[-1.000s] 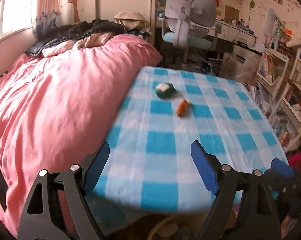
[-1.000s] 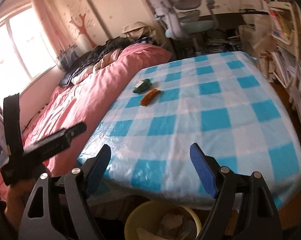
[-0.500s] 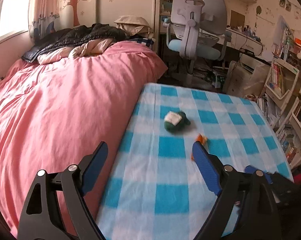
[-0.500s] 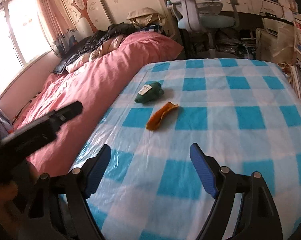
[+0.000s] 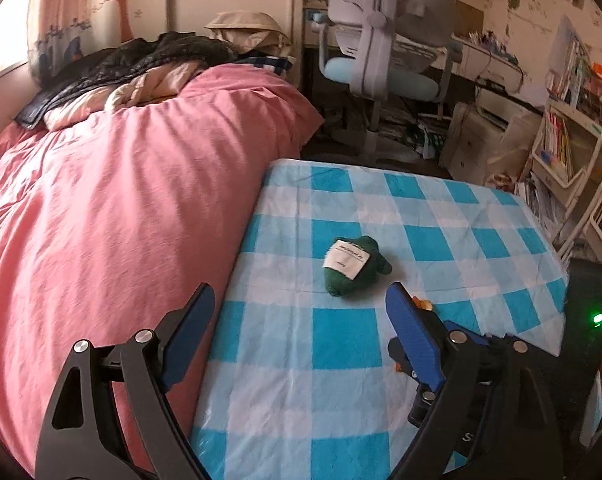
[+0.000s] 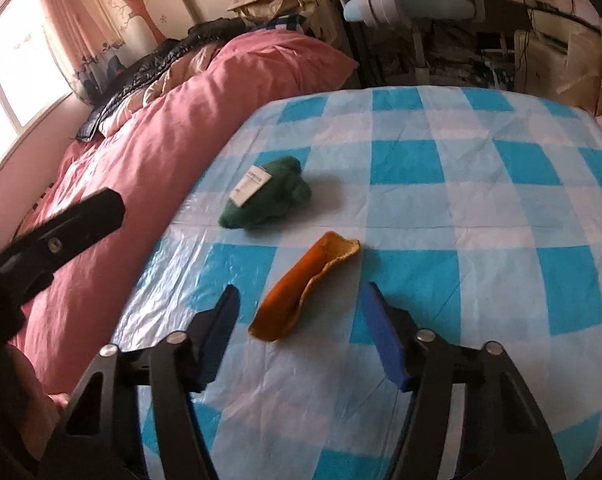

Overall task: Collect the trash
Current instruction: 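Move both open grippers back toward the green bag and orange peel, then close the right gripper on the orange peel while the left gripper grasps the green bag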

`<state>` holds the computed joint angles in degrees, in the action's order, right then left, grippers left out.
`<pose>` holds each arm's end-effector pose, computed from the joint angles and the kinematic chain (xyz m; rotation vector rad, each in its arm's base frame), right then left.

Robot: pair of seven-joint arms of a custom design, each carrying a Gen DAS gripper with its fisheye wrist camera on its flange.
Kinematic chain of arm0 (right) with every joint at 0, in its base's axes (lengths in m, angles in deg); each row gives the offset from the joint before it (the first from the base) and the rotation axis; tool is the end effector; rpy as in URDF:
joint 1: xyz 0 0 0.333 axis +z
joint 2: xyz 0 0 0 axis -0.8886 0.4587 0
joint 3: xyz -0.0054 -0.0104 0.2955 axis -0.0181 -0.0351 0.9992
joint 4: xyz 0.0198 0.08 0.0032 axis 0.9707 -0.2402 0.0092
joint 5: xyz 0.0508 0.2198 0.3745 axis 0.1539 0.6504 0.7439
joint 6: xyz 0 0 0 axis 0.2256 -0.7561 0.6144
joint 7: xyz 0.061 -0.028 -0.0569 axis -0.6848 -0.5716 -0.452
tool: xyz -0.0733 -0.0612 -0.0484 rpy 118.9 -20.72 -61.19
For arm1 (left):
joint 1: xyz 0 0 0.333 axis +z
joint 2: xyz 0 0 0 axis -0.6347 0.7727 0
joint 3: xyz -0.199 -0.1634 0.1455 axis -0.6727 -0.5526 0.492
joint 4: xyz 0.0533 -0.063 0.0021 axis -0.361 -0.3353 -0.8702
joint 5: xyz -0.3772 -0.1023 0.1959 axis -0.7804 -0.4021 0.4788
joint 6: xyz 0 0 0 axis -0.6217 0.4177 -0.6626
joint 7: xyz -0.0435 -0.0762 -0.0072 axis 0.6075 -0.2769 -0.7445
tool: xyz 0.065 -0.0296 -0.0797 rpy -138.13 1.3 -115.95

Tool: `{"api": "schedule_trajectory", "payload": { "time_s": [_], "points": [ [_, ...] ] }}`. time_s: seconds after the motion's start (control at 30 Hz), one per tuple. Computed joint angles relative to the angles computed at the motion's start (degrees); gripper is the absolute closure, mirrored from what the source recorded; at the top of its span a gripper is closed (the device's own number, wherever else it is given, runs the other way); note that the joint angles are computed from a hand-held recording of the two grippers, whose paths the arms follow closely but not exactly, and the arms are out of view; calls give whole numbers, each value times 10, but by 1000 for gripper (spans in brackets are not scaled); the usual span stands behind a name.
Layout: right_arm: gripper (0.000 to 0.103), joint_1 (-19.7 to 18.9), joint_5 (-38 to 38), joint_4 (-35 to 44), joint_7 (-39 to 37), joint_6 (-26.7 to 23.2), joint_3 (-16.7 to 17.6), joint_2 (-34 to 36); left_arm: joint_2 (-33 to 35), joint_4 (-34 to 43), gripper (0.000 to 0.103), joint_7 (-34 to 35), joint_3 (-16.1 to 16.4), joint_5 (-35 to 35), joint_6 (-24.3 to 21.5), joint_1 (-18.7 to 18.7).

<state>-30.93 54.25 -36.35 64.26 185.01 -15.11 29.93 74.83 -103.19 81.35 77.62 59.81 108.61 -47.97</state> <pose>0.6710 0.3990 0.4786 -1.6340 1.8028 -0.3478 0.6871 -0.2310 0.5447 -1.5904 1.9576 -0.8682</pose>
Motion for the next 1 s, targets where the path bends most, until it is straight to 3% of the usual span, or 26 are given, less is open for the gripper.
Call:
{"api": "schedule_trajectory", "payload": {
  "time_s": [0.1,0.17,0.2,0.23,0.4,0.53,0.8,0.83,0.87,0.9,1.0],
  "points": [
    [55,-9,6,15,-34,-18,7,7,28,31,19,7,-1,11,-12,-8],
    [69,-20,19,11,-64,-22,14,3,51,58,19,10,-1,19,-24,-14],
    [80,-28,29,8,-84,-30,19,0,61,71,19,13,-1,22,-30,-17],
    [84,-31,34,10,-94,-38,20,-1,69,81,19,14,0,24,-34,-19],
    [84,-52,61,-31,-159,-60,29,-42,126,150,19,28,2,35,-64,-33],
    [84,-76,108,-85,-181,-30,41,-80,171,210,19,45,5,39,-95,-45],
    [84,-103,205,-82,-213,-8,58,-68,261,340,20,78,19,57,-159,-75],
    [84,-103,209,-80,-216,-6,59,-66,270,353,22,82,18,54,-164,-76],
    [84,-103,213,-78,-220,-6,59,-65,281,369,30,88,16,49,-173,-77],
    [84,-103,217,-76,-224,-5,60,-63,289,384,47,97,12,40,-186,-76],
    [84,-102,225,-78,-232,0,60,-64,296,392,69,116,-1,7,-194,-69]
  ]
}}
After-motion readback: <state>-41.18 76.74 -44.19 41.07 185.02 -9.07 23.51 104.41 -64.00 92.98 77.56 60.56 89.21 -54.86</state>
